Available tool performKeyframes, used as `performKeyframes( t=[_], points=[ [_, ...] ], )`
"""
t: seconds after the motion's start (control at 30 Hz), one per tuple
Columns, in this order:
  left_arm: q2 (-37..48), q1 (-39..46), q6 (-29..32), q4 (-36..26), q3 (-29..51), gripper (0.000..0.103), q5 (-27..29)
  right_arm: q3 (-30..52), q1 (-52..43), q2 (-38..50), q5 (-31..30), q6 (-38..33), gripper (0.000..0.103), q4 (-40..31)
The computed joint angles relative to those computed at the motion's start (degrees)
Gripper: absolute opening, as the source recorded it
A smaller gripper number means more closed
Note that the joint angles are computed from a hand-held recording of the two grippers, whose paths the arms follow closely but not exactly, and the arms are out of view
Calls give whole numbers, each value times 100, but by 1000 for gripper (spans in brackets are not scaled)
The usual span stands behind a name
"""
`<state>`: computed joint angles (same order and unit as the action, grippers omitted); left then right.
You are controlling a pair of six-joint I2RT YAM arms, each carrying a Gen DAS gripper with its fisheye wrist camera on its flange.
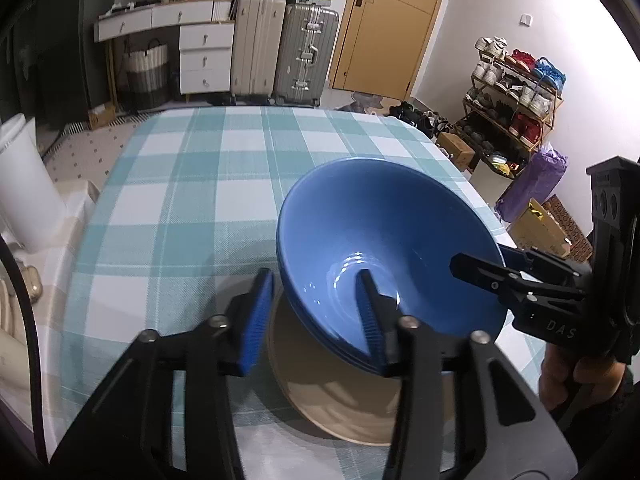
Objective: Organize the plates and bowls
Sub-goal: 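Carry the stacked blue bowls with both grippers onto the cream plate stack, then open both grippers and pull them back from the bowls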
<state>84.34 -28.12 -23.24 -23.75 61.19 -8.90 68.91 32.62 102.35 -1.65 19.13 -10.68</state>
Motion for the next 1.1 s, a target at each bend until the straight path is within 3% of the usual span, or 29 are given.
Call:
performKeyframes(
  t=[0.1, 0.17, 0.2, 0.33, 0.5, 0.53, 0.83, 1.1],
  points=[
    [-179, -24, 136, 58, -118, 57, -88, -95, 13, -114, 46, -133, 74, 36],
    [-318, -45, 206, 100, -211, 74, -144, -185, 8, -217, 32, -216, 84, 80],
    [-407, -75, 237, 144, -281, 79, -224, -247, 19, -287, 72, -260, 88, 122],
    [-806, -218, 388, 282, -547, 84, -472, -480, 80, -553, 245, -486, 101, 279],
    [-1426, -387, 516, 452, -985, 94, -615, -1086, 104, -1082, 298, -793, 102, 865],
    [-1518, -419, 522, 483, -1059, 102, -669, -1217, 93, -1194, 282, -839, 102, 974],
    [-2540, -504, 430, 947, -2062, 103, -725, -2441, -16, -1743, 17, -1233, 102, 2147],
    [-3020, -566, 584, 1805, -2972, 103, -848, -3306, -86, -1868, -248, -1382, 102, 3202]
  ],
)
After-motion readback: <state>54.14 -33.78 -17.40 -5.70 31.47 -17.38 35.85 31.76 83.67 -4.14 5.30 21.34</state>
